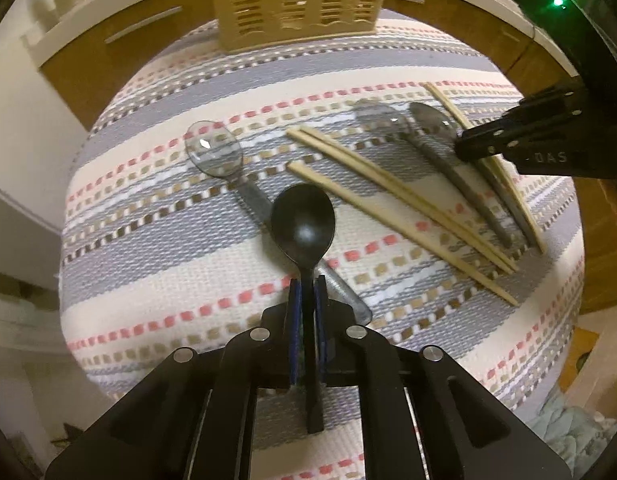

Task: Organize utensils
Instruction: 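Grasp the black plastic spoon with the left gripper while the right grasps a dark metal spoon, then lift both spoons and carry them over the basket with both grippers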

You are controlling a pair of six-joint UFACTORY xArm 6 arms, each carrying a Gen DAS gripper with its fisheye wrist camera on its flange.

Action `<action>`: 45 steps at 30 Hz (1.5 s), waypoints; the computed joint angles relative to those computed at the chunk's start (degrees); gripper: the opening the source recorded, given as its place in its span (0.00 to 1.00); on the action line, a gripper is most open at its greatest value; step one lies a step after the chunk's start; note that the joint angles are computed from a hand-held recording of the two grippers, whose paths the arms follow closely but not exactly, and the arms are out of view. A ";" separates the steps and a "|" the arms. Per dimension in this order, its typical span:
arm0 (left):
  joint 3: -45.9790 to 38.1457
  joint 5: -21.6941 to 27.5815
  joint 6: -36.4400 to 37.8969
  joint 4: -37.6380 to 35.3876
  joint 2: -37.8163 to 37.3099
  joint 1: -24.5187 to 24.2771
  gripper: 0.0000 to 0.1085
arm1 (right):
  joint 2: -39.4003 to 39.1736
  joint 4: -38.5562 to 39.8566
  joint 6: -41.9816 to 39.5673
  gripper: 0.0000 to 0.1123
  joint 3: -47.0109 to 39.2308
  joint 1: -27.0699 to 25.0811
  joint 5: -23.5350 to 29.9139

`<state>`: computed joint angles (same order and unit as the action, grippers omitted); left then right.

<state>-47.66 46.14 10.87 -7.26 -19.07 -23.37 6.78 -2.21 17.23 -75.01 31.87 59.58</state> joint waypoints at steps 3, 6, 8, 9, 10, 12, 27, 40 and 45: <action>0.20 0.95 -0.22 1.76 -0.47 -0.34 0.12 | -0.65 0.42 -0.29 0.09 0.65 -0.09 0.56; -0.07 2.03 -1.10 3.91 -0.55 -1.00 0.16 | -0.35 0.88 -1.23 0.09 0.15 -0.55 1.33; -0.61 2.42 -1.13 4.98 0.10 -1.22 0.16 | 0.39 1.08 -1.86 0.09 -0.84 -0.78 2.00; -1.13 2.70 -1.01 5.27 0.59 -1.31 0.16 | 0.83 0.97 -2.11 0.09 -1.47 -0.78 2.45; -1.87 3.42 -0.97 5.58 1.12 -1.42 0.16 | 1.07 0.82 -2.25 0.09 -1.83 -0.79 2.83; -2.62 4.32 -1.56 7.50 1.65 -2.22 0.15 | 2.30 0.23 -2.37 0.09 -3.71 -0.47 4.33; 0.29 -1.23 1.86 1.31 -1.66 -0.52 0.04 | -0.95 -0.03 -6.10 0.09 0.25 1.81 -0.83; -2.70 -10.58 10.38 -16.69 -3.21 2.62 0.04 | -17.10 7.00 -10.56 0.09 14.76 -0.97 -15.52; -8.66 -15.78 12.50 -22.05 -1.18 1.87 0.05 | -20.95 9.18 -13.32 0.09 13.23 -3.41 -20.12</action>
<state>-56.33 30.36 23.37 -29.31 -20.25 -21.50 -14.17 6.96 3.91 -61.78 28.46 39.46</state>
